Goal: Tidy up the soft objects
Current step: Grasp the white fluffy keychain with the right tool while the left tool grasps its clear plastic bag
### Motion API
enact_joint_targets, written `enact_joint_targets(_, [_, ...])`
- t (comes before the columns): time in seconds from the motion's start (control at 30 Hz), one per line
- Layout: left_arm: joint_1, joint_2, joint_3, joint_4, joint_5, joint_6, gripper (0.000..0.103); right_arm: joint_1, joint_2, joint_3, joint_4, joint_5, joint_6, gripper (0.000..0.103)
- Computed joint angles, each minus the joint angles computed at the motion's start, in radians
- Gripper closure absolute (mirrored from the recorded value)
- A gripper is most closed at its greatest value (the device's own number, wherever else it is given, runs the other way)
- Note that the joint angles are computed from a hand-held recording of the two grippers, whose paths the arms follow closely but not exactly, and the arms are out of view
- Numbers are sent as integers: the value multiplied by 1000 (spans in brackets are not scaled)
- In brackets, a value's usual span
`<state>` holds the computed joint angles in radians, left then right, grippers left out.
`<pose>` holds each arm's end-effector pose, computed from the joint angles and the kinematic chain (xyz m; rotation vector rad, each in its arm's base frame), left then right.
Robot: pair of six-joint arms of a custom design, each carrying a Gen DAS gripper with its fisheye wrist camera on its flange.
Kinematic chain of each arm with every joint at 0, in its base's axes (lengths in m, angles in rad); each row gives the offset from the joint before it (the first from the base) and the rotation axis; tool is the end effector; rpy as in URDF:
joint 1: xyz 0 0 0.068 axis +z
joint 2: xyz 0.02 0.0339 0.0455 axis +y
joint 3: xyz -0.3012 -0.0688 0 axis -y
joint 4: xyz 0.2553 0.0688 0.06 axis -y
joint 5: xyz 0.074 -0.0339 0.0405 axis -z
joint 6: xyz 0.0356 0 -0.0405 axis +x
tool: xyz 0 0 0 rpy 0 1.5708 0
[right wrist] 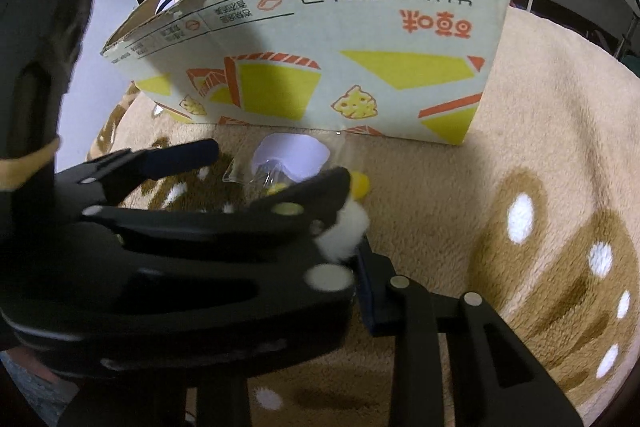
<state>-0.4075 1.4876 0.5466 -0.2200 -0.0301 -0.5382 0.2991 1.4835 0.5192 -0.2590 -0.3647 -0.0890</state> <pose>0.2185 -0.0931 0.1422 -0.1885 2.7482 -0.2238 0.2113 0.0785 0.1371 -0.6249 2.7127 0.5614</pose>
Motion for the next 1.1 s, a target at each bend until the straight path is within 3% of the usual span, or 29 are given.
enact_joint_targets(0.17, [-10,67,20,17,-14,-24,9,-3,15,7,2,-5,4,70])
enact_joint_targets(0.23, [-12,70,19,27,-30,-27,17,-8,27,10,4,-10,5,70])
enact_joint_targets(0.4, [29,35,-5,50,32,-14,43,-5,38,12,11,-10,6,70])
enact_joint_targets(0.63, [55,-3,-27,29,99,4,43,1,34,14,8,-5,16,70])
enact_joint_targets(0.87, [23,40,-20,62,74,-9,42,5,33,8,11,2,13,70])
enact_joint_targets(0.97, [7,37,-14,49,46,-17,53,14,26,-1,19,14,18,70])
enact_joint_targets(1.1, [48,11,-25,46,95,-24,65,8,3,-6,3,21,15,70])
